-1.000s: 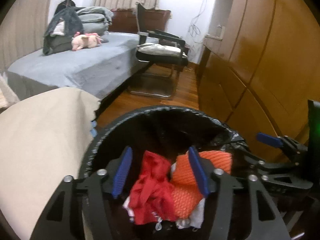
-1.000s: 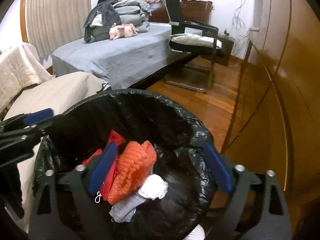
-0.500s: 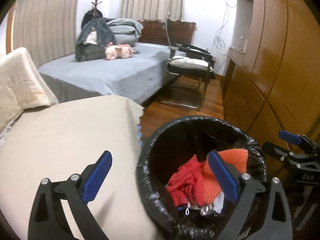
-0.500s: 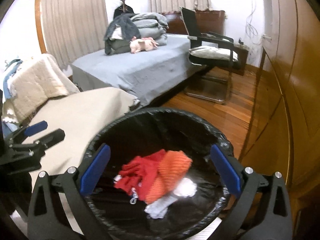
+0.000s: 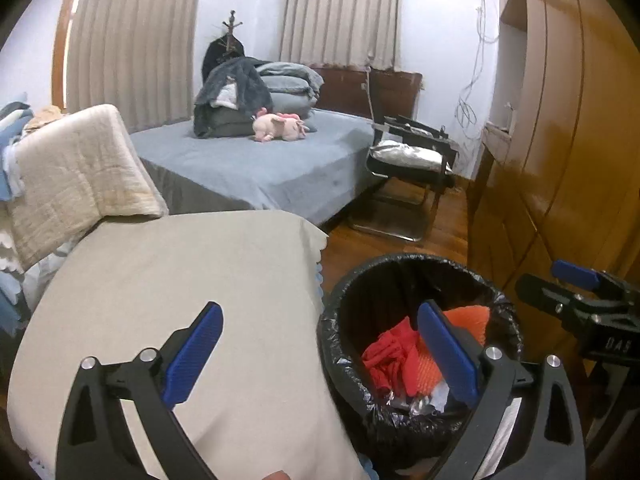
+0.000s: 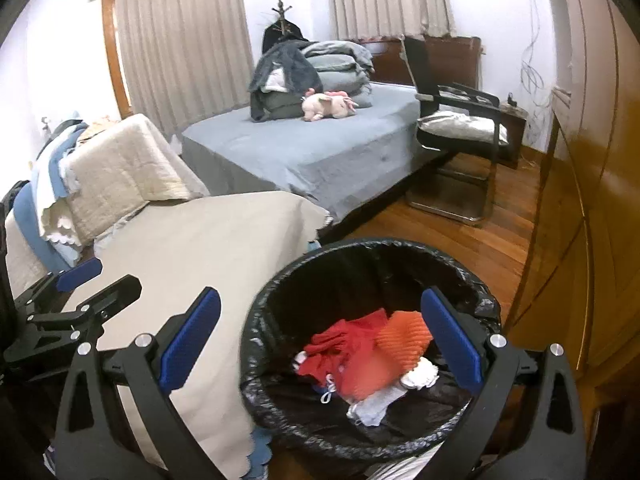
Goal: Collect trash
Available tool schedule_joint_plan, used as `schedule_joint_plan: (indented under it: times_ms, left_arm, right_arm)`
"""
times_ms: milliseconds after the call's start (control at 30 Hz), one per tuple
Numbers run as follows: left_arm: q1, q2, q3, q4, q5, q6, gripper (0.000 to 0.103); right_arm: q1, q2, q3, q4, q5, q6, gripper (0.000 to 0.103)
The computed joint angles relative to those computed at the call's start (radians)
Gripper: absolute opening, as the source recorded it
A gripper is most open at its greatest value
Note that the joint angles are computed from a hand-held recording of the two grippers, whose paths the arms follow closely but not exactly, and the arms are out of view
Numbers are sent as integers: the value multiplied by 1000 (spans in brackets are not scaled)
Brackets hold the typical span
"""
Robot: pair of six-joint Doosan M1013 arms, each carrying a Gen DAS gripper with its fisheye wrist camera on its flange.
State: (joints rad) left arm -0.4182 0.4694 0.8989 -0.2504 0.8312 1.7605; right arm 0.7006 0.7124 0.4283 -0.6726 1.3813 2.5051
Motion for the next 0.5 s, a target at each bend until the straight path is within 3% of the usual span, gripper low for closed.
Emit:
schedule_joint_plan:
  times_ms: [500]
  left_arm:
    - [11, -82, 86, 2, -86, 1, 96]
  right_arm:
    - [40, 72, -168, -21, 31, -90, 97]
